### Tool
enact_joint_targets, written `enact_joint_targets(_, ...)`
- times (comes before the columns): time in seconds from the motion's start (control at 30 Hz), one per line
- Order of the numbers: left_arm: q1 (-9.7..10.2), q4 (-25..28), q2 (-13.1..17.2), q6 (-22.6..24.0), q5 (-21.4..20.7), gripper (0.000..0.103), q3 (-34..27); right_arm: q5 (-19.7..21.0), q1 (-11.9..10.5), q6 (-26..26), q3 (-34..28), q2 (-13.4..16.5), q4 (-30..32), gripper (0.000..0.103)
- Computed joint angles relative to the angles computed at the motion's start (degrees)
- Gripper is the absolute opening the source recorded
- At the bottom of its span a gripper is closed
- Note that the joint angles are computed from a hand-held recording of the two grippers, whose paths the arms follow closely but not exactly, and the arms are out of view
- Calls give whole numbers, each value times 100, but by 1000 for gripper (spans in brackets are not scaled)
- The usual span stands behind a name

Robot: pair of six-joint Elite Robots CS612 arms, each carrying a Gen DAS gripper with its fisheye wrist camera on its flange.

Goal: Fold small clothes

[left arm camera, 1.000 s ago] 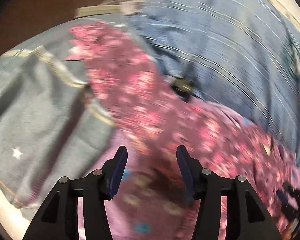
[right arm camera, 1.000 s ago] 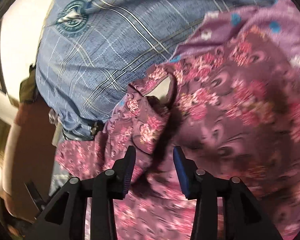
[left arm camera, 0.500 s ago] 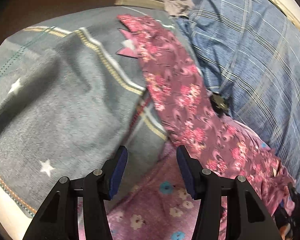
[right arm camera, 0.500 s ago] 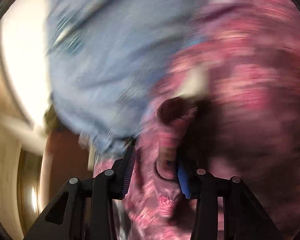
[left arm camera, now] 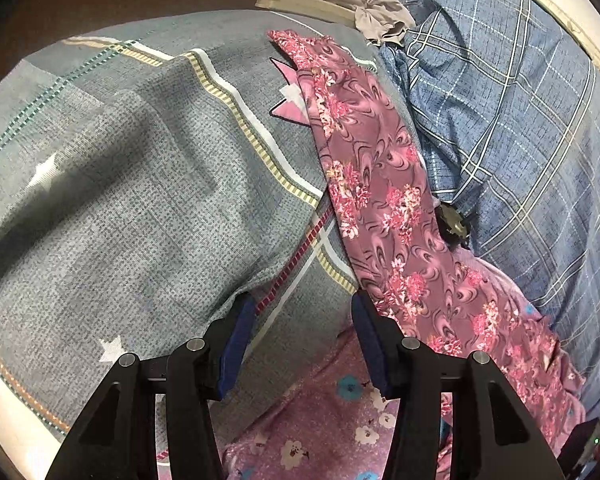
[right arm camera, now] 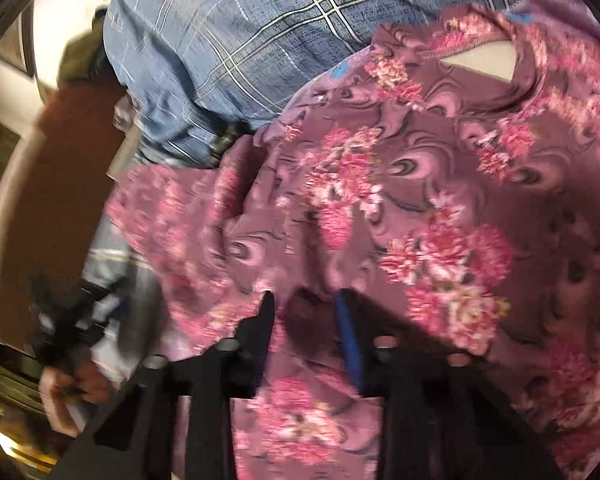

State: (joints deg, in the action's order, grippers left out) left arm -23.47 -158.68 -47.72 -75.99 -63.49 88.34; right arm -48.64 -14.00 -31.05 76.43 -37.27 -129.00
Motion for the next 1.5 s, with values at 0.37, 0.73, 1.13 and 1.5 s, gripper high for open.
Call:
enact_joint_targets(0.37, 114, -1267, 305, 479, 56, 50, -121, 59, -455, -1273, 669, -419, -47, 35)
enact_joint_targets(0.73, 413, -1753, 806, 355, -225, 37, -703, 172, -508, -1871, 762, -518, 230, 36)
enact_joint_targets(1.13, 46, -1296, 961, 1643, 762, 3, -1302, 335, -713, -689, 716, -482, -636, 35)
enact_joint_targets(1.5, -837, -1023, 1821, 5270, -495, 4, -3221, 633, -1112, 1737, 361, -194, -2269, 35)
